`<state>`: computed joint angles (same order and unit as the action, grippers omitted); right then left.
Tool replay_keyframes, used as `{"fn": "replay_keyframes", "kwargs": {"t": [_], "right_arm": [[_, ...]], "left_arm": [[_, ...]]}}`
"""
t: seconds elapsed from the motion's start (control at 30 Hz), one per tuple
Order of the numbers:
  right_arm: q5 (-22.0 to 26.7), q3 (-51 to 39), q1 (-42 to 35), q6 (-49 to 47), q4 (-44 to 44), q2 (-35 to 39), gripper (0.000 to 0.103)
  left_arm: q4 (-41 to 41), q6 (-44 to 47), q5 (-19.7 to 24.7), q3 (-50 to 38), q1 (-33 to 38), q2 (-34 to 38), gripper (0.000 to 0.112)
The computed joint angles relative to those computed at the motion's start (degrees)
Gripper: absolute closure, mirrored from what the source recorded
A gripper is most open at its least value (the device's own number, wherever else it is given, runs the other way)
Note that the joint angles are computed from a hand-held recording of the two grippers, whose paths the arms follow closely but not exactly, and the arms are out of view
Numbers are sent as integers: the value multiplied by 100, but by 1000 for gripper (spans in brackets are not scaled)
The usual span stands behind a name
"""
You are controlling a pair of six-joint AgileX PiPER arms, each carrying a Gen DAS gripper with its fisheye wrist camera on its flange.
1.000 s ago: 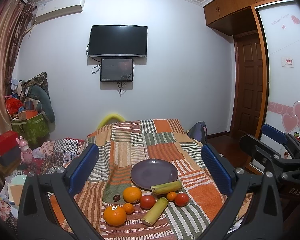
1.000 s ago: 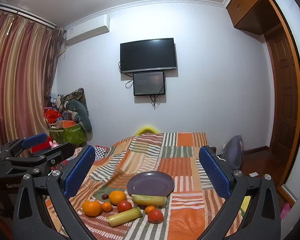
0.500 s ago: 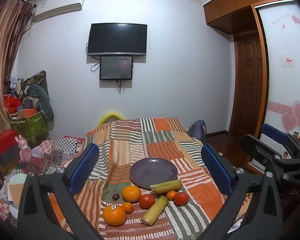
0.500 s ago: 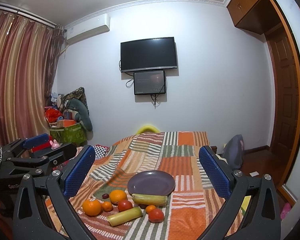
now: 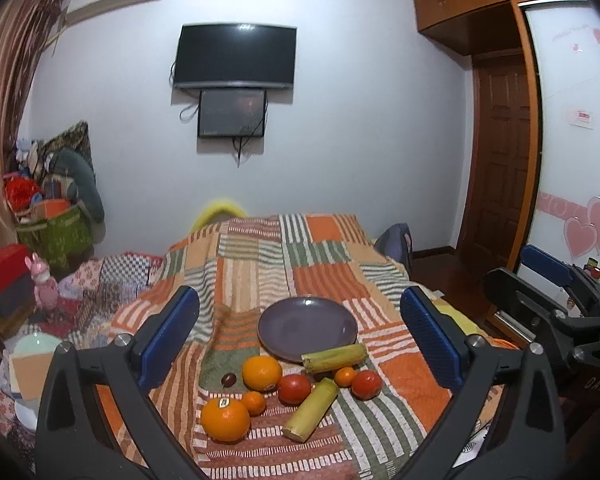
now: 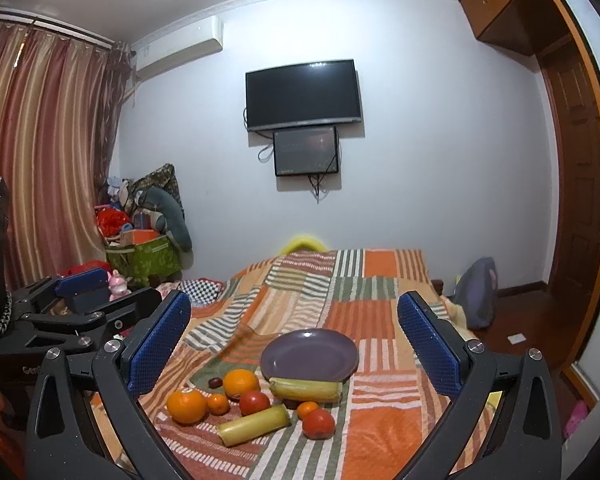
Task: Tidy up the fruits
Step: 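Grasp the large Dole-sticker orange with the left tool while the right tool grasps a red tomato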
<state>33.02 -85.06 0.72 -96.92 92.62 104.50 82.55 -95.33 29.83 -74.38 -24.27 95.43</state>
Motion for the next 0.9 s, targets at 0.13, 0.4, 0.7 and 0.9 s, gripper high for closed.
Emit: {"fn": "replay_keyframes", "kwargs": {"t": [0.13, 0.4, 0.7, 0.9], "right_arm": [[-111, -288, 33, 462, -520, 270, 10], [-203, -1453, 97, 2407, -2660, 1212, 31], [741, -2965, 159, 4345, -4902, 2334, 41], [1408, -3821, 208, 5100, -5679, 2996, 41]], "left_arm": [[-696, 443, -254, -136, 361, 192, 23], [-2480, 2163, -526, -491, 1164, 803, 30], [-4954, 4794, -620, -850, 1828, 1572, 35], [-5861, 5732, -409, -1066, 1989, 2103, 34]]}}
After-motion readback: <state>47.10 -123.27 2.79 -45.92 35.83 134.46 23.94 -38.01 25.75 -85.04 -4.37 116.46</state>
